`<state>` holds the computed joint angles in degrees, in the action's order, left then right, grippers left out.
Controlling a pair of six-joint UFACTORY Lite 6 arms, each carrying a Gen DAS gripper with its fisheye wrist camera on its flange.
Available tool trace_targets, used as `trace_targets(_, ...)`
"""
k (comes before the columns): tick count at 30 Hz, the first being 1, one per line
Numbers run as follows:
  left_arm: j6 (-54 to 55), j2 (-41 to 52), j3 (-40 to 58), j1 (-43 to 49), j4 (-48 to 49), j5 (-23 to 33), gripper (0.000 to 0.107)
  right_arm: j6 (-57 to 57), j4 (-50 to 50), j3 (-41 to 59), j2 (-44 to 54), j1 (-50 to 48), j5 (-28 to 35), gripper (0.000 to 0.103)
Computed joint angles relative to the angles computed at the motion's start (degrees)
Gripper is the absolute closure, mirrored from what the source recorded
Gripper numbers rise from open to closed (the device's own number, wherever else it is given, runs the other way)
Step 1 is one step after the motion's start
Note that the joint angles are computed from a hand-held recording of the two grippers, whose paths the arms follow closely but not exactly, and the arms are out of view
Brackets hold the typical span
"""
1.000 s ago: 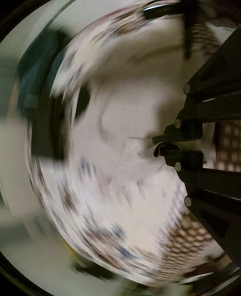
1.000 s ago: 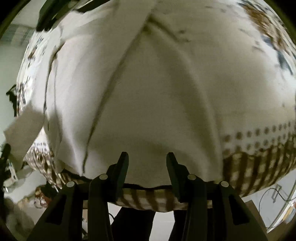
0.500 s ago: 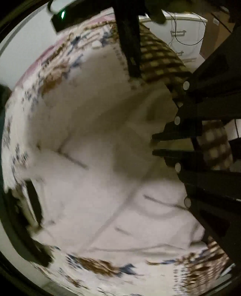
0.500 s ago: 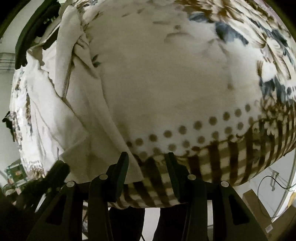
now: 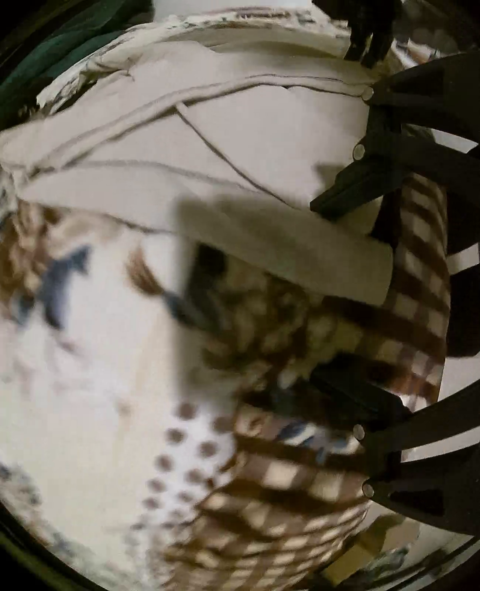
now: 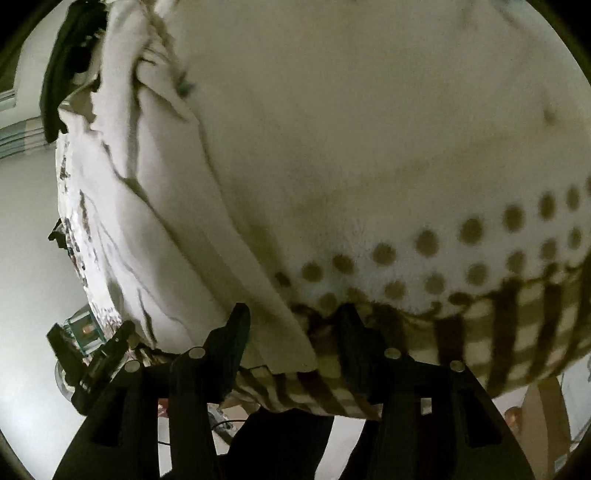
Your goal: Fold small clothes
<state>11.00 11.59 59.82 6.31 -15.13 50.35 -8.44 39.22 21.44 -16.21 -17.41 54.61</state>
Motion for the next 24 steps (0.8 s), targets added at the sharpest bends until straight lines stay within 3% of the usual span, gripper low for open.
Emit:
trace_targets(3,1.94,-2.23,-2.48,1.03,-2.72,-0.8,0.028,-1.3,0.64,-1.0,-0.48,-1.89,0.34,0.05)
trace_targets(4,2.7,-3.14,-2.72,1.74,-2.94,-0.67,0.049,-1.76,0.63,-1.14,-0.73,-2.31,0.64,0.05)
trace_targets(5,3.36,-4.65,-3.46,1.63,-2.82,-0.73,0.063,-1.74,1.16,-1.37,-1.37,-1.41,0.74,0.052)
trace_targets(6,2.28,-6.14,-4.12,0.6,-1.18,-0.96,0.089,-2.35,1.67,-1.13,-1.29,-0.91,1.29,0.057)
trace_targets(7,1.25,-7.61,-4.62,-0.26,0.54,-0.75,0.097,-2.02,3.5,-0.03,0.41,1.79,0.72,0.078)
trace_targets(8,1.17,-8.25,-4.21,-0.28,0.83,-0.15,0.1,-2.19,4.19,0.26,0.88,2.38,1.35,0.098)
trace_targets(11,1.19,-11.52,-3.61,1.46,0.17,4.0,0.104,0.43,5.27,-0.46,-3.03,3.36,2.82,0.099)
trace_targets(16,0.98,-11.39,4.19,7.12,-1.88,16.71,0.105,2.94,5.16,2.55,-8.37,-3.26,11.26,0.099)
trace_targets(19,-1.47,-8.81,14.02,7.68,-3.19,22.97,0.105,2.78,5.34,7.49,-7.75,-8.44,16.47,0.099)
trace_targets(24,-3.55,4.35,35.09,6.22,-5.33,25.97,0.105,2.82,8.67,22.32,3.21,-10.4,18.05,0.099)
